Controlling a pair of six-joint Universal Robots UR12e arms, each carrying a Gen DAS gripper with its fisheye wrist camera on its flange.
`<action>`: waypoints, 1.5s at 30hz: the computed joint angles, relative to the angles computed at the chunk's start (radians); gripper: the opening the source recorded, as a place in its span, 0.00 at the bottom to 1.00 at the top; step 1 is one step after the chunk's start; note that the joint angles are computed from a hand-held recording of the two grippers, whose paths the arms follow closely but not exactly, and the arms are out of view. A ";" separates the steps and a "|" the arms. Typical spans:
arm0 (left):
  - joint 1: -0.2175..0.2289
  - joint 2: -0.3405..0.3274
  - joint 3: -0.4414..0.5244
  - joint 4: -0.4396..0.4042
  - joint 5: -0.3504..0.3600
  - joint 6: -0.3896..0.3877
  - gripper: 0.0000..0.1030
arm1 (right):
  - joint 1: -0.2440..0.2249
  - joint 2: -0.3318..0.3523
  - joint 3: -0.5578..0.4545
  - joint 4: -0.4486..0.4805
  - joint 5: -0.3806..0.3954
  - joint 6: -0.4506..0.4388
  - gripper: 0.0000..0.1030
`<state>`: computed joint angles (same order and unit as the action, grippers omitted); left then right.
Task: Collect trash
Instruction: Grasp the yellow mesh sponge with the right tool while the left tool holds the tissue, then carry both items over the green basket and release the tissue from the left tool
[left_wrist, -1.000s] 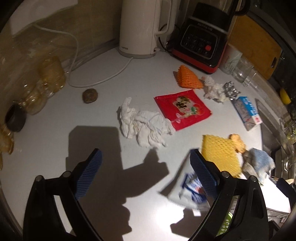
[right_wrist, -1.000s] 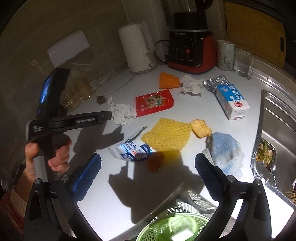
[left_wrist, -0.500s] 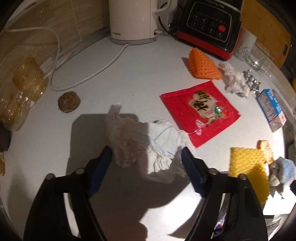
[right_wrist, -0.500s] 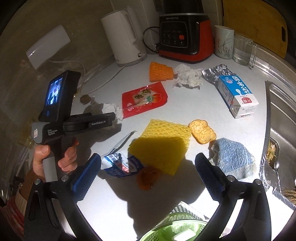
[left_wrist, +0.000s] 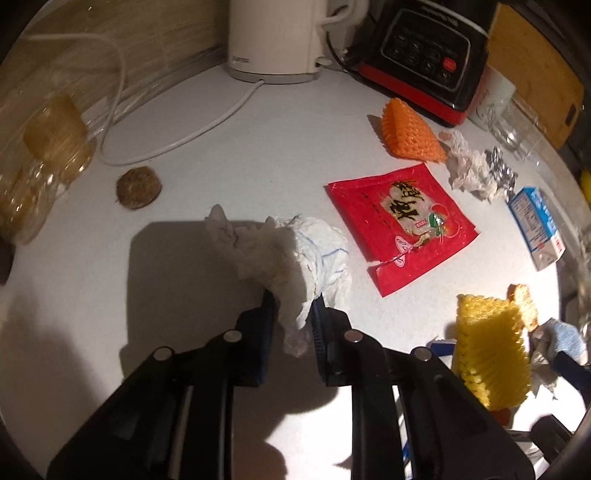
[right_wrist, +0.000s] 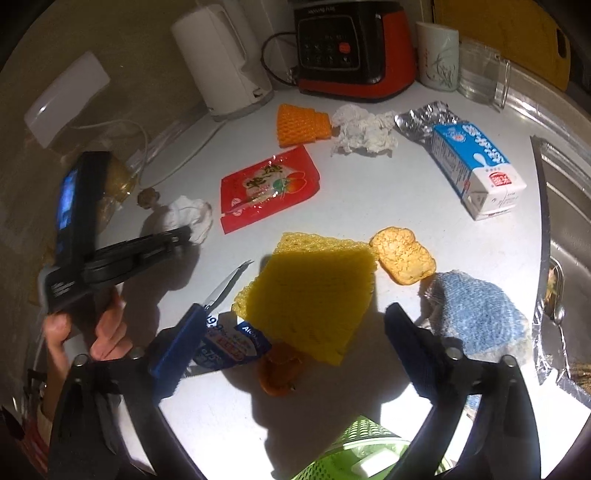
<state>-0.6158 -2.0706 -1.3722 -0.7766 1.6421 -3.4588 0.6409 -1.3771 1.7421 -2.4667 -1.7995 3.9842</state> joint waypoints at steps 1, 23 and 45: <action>0.001 0.007 -0.007 0.007 -0.001 -0.008 0.18 | -0.002 0.005 -0.009 0.021 0.001 0.014 0.88; -0.015 0.095 -0.118 0.075 0.009 -0.012 0.18 | -0.052 0.056 -0.021 0.025 0.123 0.225 0.12; -0.036 0.145 -0.139 0.115 0.035 0.004 0.18 | 0.025 0.007 -0.060 -0.029 -0.136 0.019 0.06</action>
